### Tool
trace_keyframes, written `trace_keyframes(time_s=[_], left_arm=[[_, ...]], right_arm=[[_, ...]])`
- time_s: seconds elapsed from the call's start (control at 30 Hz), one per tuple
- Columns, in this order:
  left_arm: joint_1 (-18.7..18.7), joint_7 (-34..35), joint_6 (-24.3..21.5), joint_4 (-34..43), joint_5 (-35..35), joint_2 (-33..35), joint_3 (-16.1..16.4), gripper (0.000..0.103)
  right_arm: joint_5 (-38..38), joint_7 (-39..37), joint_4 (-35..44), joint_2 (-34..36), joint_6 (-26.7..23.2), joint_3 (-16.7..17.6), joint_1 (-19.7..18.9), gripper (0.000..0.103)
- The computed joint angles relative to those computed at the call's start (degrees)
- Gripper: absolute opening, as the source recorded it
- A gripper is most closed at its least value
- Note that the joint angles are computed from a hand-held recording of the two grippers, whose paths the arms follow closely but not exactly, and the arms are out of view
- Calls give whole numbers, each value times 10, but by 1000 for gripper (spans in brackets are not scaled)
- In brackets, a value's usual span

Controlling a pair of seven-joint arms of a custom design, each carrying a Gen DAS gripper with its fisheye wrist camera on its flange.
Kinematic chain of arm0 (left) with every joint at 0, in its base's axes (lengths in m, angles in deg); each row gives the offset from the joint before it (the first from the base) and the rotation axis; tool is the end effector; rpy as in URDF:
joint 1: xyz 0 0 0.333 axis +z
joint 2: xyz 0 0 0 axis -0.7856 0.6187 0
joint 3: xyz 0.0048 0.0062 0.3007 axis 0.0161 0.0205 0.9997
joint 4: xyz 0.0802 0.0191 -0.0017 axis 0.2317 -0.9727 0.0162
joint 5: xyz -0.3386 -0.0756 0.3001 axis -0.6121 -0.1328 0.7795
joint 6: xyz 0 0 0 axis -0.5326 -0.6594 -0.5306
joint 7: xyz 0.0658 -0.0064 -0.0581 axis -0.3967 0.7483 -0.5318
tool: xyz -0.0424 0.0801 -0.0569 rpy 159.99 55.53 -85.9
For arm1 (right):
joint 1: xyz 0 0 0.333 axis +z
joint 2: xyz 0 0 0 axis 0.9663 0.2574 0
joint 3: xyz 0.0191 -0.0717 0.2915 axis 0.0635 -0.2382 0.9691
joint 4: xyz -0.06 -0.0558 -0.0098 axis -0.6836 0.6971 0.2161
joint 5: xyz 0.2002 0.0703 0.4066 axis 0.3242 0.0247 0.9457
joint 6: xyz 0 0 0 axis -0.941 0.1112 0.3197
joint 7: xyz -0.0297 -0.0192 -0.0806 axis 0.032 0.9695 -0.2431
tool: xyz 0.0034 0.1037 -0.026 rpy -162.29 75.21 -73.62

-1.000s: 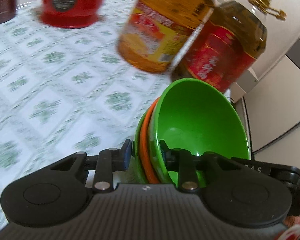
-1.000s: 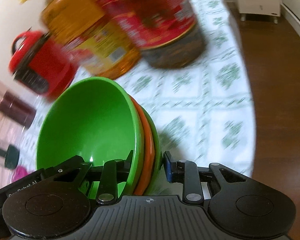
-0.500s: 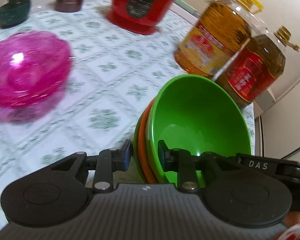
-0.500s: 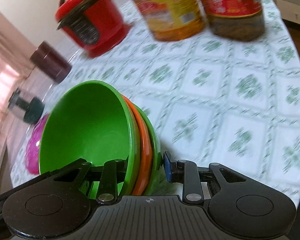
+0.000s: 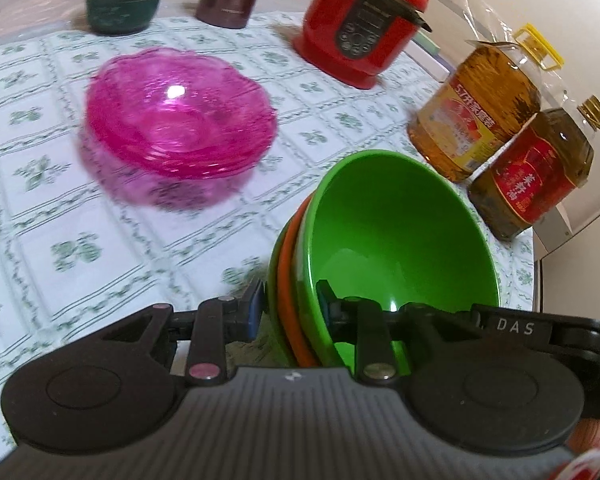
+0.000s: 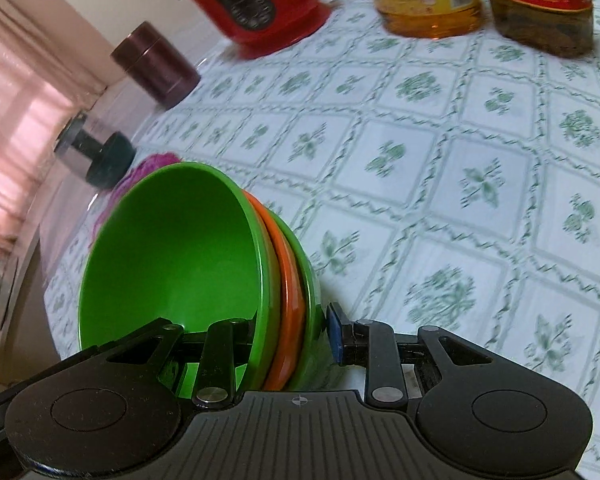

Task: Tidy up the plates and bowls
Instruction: 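Carry the bowl stack with both grippers over the pink plates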

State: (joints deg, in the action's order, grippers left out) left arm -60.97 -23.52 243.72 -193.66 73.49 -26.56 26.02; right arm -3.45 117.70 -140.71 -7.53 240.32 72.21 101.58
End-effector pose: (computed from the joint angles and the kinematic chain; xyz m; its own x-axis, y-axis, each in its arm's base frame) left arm 0.4489 -0.1902 0.3918 0.2954 -0.8699 0.3950 -0.7013 -0.4782 -0.5286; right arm 0.5414 0.3771 0.3808 0.1703 -0.8469 -0.5037 -0.9132 0.0564 -0.4036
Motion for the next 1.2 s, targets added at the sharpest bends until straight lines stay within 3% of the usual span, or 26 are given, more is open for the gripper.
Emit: trace_keyframes(time_s=[0.53,1.2], left_arm=[[6,-13,-24,-42,-4,-69,4,23],[27,-7,-24,-33,0,-86,13,24]], right_arm=[[0,-12,21,8,-18,7,12,29],[-35,12,82,34,-42,6,19,29]])
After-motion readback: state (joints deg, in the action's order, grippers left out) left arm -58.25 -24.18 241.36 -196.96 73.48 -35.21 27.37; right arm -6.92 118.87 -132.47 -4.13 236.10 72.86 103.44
